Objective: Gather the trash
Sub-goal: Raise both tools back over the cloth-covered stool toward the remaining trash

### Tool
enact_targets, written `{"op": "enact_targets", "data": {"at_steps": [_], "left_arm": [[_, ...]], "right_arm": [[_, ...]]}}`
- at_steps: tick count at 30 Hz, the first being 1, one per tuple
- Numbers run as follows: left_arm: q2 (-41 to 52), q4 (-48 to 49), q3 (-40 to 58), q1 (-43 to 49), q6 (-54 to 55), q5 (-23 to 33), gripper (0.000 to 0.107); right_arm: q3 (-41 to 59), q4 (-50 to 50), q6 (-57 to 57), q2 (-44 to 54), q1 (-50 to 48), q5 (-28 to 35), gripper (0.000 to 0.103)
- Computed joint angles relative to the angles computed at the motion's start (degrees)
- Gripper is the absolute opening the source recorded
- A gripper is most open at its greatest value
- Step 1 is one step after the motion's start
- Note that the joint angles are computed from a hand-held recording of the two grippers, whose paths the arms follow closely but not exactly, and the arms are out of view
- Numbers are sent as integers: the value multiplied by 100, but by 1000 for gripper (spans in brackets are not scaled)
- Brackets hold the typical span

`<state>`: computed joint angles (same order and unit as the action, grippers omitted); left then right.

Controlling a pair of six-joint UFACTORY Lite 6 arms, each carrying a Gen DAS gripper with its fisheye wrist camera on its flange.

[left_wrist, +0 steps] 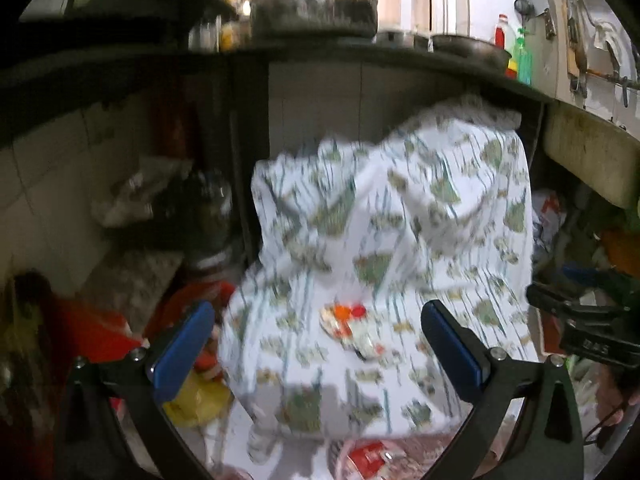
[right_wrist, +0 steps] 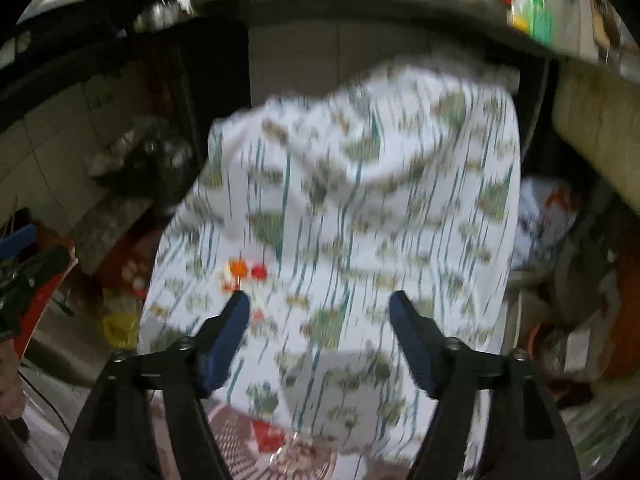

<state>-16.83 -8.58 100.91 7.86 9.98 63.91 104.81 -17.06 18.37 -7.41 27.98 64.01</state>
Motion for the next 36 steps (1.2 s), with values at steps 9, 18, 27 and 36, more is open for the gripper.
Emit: {"op": "enact_targets", "data": {"at_steps": [9,18,27,36], "left_arm": [[1562,-319,2321,531,113,168,103],[1448,315,1140,113,-43,-1202,103],[2384,985,577,-11,-382,-1514,103],[3489,1215,1519,63,-683,-1089,103]], "right_arm": [[1174,13,-91,748,-81,-326,86],[1261,80,-39,1304,-528,-937,88],[473,427,83,1938,-884,-1418,88],[2678,1740,-382,4183,-993,-358,88]]}}
